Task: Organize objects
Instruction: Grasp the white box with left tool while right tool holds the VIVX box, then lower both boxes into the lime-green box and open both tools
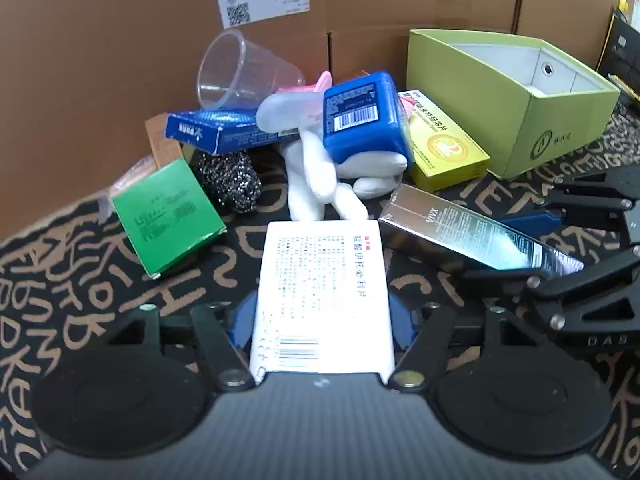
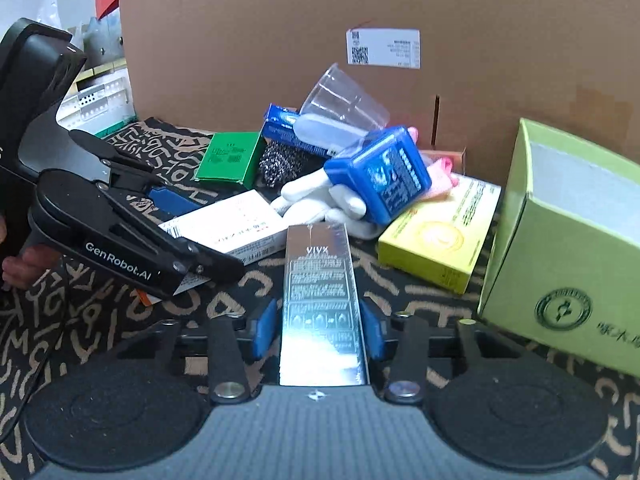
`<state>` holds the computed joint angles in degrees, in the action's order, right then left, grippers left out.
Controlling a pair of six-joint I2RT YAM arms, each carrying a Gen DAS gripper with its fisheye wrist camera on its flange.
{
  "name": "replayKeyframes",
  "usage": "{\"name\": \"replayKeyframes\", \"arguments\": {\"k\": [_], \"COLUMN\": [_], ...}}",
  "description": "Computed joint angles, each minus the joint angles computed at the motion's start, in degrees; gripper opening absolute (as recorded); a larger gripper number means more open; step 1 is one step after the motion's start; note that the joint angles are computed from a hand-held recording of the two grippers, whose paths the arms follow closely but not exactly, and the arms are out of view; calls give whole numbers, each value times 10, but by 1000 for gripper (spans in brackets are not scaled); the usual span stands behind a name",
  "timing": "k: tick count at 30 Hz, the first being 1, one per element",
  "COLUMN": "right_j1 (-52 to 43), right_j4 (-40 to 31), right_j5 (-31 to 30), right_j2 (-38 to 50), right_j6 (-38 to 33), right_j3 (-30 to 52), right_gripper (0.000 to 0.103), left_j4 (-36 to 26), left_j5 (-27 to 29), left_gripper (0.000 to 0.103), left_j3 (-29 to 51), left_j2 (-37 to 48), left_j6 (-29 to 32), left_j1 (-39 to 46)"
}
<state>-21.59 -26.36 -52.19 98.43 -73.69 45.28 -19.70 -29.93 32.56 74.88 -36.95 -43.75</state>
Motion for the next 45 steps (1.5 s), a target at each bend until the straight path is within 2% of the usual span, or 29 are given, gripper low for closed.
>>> {"name": "replayKeyframes", "arguments": {"k": [5,9,13,15,19,24,26,30,33,36,41,45], "right_j1": [-40,-95,-146,-162,-168,-146,-131,-104,-94,-85,-66,-60], "right_j4": [-74,-179,-281,-240,-72,153,198,213,225,264,190,166], "right_j5": [-32,-81,-130,-147,-146,-84,-47,18,23,21,57,80], "right_j2": [0,-2,29,23,14,45,74,142,177,193,225,239], "right_j6": [-39,-97,-133,-86,81,262,288,314,329,322,252,235], "right_j3": [22,70,160,176,183,197,219,289,326,335,380,388], "right_gripper": [43,43,43,43,43,43,43,43,43,43,43,43], "left_j4": [-43,-75,-29,3,54,79,71,38,20,22,3,-6], "left_j5": [-40,-86,-71,-62,-57,-15,-11,-24,-1,-2,8,9], "left_gripper": [65,65,65,65,65,65,65,65,65,65,65,66], "left_j3": [19,62,104,134,221,360,423,543,598,621,650,663], "left_j2": [-16,-31,-37,-14,74,200,257,373,429,458,488,508], "left_j6": [-46,-51,-10,15,66,85,88,98,81,75,68,64], "left_j1": [-56,-99,-83,-74,-61,-32,-23,-8,9,18,27,29]}}
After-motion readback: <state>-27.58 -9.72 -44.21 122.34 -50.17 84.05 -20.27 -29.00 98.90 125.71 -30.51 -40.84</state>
